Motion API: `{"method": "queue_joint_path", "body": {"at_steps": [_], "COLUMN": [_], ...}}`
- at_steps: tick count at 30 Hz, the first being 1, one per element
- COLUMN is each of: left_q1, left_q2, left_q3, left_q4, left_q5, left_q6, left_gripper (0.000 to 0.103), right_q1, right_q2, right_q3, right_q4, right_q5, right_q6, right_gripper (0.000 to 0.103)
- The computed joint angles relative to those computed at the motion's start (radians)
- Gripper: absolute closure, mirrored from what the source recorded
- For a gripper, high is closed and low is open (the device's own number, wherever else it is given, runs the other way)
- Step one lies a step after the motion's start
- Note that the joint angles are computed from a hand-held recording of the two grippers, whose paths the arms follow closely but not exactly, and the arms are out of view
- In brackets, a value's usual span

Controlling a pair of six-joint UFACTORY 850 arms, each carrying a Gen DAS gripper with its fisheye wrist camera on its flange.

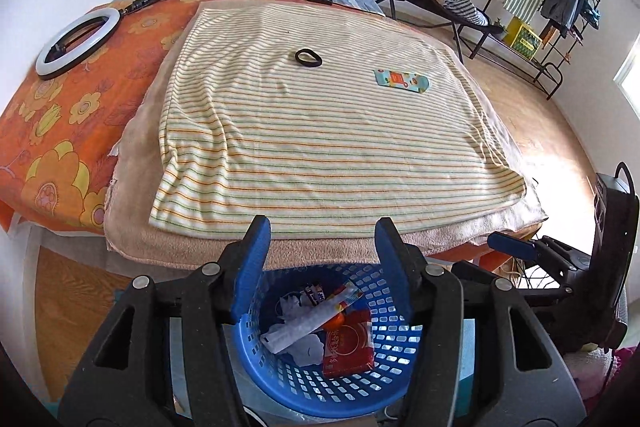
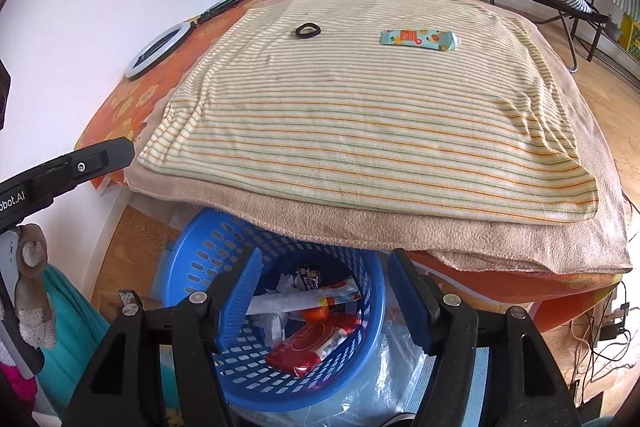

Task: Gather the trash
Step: 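Move both tools back over the towel toward the hair tie and carton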

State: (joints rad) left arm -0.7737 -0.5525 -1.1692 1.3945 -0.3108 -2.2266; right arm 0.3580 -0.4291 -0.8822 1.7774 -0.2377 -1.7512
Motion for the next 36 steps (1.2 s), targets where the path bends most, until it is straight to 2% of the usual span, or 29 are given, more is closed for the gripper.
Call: {"method": "queue_joint_path", "body": {"at_steps": [5,8,11,16,18,20,24,27,31,36], "left_q1": [0.031,0.050,0.073,0.108,0.122,0.142,0.173,0.198,0.226,0.247], "left_q2": [-0.033,-0.062,-0.093,-0.142,-0.167,-0.188,-0.251,-0.309,-0.387,-0.485], "left_q3": [-0.045,-0.081,-0.117,-0.187,-0.226,-0.259,-0.362,-0.453,-0.566,-0.707], "left_q4": [-0.052,-0.132,-0.206,-0.291,-0.330,-0.348,-0.461,-0.647,-0.806,-0.951], "left_q5": [0.031,0.027,0.036,0.032,0.027,0.054,0.059,0.064,0.046,0.000], "left_q6": [0.070,0.149,0.228,0.341,0.397,0.423,0.581,0.787,0.950,1.117], "left_gripper": [0.047,0.047,0.047,0.047,0.047,0.047,0.047,0.047,0.047,0.047], "right_q1": [-0.011,-0.025,-0.043,-0.086,-0.097,-0.103,-0.123,-0.136,-0.144,-0.154], "right_q2": [-0.005,-0.021,-0.042,-0.096,-0.119,-0.145,-0.211,-0.268,-0.342,-0.441], "right_q3": [-0.025,-0.057,-0.100,-0.195,-0.237,-0.286,-0.401,-0.493,-0.604,-0.742], "right_q4": [0.055,0.007,-0.118,-0.330,-0.387,-0.448,-0.600,-0.715,-0.866,-1.006], "right_q5": [0.016,0.023,0.031,-0.007,-0.007,0.009,0.006,-0.005,0.000,-0.051], "right_q6": [-0.044,0.009,0.145,0.380,0.433,0.481,0.633,0.761,0.911,1.074], "right_gripper": [0.016,0.016,0.016,0.016,0.016,0.016,0.016,0.016,0.016,0.025]}}
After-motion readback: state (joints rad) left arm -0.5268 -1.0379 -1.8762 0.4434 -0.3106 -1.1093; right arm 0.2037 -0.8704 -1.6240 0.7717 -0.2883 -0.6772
